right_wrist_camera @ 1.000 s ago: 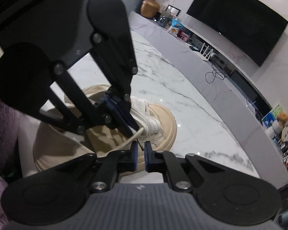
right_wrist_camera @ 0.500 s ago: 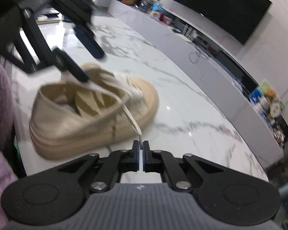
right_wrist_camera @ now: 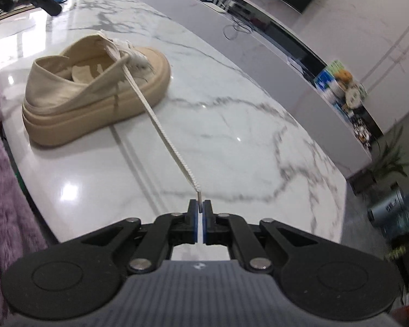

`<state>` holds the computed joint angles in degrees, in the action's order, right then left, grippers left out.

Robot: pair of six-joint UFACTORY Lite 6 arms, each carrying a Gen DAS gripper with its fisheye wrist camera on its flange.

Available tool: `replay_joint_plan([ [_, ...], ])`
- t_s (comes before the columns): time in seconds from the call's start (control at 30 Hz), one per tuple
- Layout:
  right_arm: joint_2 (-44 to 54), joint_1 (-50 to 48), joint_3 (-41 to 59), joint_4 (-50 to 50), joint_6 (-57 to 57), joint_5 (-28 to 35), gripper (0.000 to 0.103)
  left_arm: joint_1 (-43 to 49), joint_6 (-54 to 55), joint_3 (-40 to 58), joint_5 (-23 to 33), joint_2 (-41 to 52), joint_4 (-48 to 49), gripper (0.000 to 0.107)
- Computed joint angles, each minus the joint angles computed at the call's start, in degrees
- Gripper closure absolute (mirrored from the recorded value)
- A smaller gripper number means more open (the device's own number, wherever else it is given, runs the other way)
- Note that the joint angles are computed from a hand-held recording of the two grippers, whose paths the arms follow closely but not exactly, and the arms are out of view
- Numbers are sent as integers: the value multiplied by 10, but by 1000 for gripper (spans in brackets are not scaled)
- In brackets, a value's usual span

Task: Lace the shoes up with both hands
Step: 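Pull the lace through the eyelet and away with the right gripper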

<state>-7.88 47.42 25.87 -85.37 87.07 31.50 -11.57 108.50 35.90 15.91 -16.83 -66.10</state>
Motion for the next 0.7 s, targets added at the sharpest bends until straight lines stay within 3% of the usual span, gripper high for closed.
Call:
replay_joint_plan([
  [0.3,-82,45,-36,107,-44,43,99,34,-191,1,61,-66,128,77],
  [0.37,-84,68,-28,108,-20,61,97,39,-212,-4,69,-81,122,71],
  [0.43,-84,90,-14,112,3,81,90,38,-225,-17,63,-105,107,63],
  [0.5,-80,116,8,111,40,106,74,38,-249,-29,60,-130,103,60],
  [0.63,-62,149,64,111,120,136,71,39,-327,-47,67,-177,113,49],
  [0.7,-45,168,96,110,179,145,56,39,-364,-59,68,-204,116,45],
])
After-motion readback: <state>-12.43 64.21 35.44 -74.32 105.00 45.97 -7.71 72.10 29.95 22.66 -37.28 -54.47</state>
